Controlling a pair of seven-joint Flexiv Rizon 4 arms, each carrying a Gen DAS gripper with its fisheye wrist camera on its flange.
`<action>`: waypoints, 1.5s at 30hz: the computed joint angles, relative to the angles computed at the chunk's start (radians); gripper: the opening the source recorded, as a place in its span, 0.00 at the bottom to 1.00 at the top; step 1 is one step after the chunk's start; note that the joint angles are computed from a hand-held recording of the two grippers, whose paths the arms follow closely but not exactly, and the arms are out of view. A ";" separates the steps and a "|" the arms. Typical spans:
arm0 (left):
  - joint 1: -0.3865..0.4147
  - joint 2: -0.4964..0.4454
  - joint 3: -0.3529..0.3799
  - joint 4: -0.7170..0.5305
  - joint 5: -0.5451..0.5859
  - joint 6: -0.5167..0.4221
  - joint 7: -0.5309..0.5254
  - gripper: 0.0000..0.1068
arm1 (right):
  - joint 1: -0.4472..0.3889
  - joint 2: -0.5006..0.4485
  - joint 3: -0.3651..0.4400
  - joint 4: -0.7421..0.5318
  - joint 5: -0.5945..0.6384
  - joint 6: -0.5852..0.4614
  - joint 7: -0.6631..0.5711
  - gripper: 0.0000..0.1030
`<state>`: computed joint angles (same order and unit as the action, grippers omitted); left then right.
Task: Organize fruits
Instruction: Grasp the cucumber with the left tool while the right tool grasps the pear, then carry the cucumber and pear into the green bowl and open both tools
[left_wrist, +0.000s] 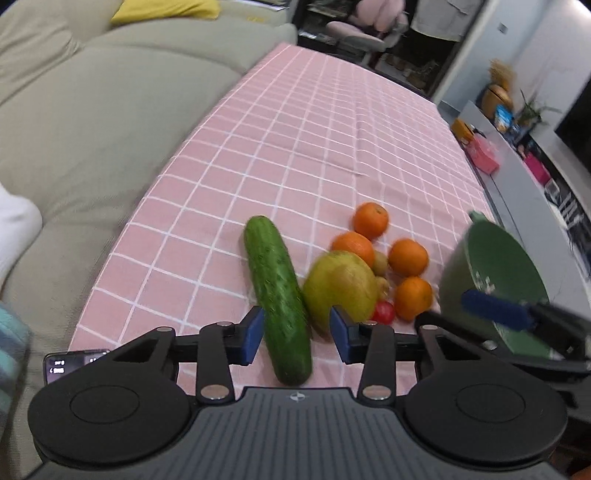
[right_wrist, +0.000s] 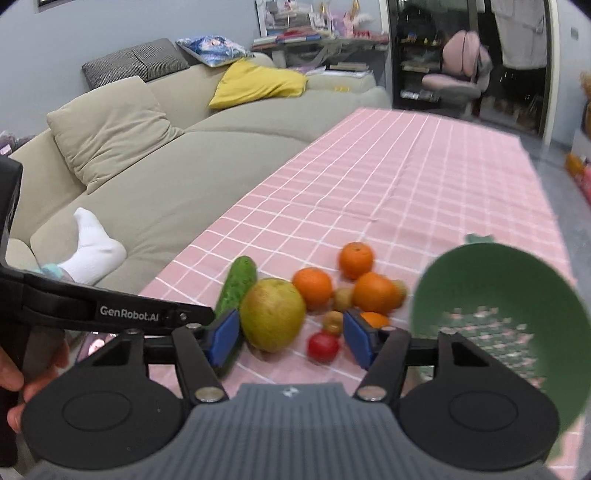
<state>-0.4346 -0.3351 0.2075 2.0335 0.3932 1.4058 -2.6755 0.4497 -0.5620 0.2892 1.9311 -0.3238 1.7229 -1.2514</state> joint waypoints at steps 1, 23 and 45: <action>0.017 -0.007 -0.006 0.007 -0.013 0.020 -0.001 0.45 | -0.023 -0.024 0.034 -0.030 -0.003 -0.023 0.003 0.57; 0.310 -0.135 -0.304 0.151 -0.465 0.325 0.277 0.45 | -0.038 -0.220 0.154 -0.291 0.163 -0.243 -0.051 0.57; -0.113 -0.201 0.129 -0.082 -0.471 -0.040 0.240 0.49 | -0.058 0.017 0.049 -0.088 0.201 -0.155 -0.070 0.56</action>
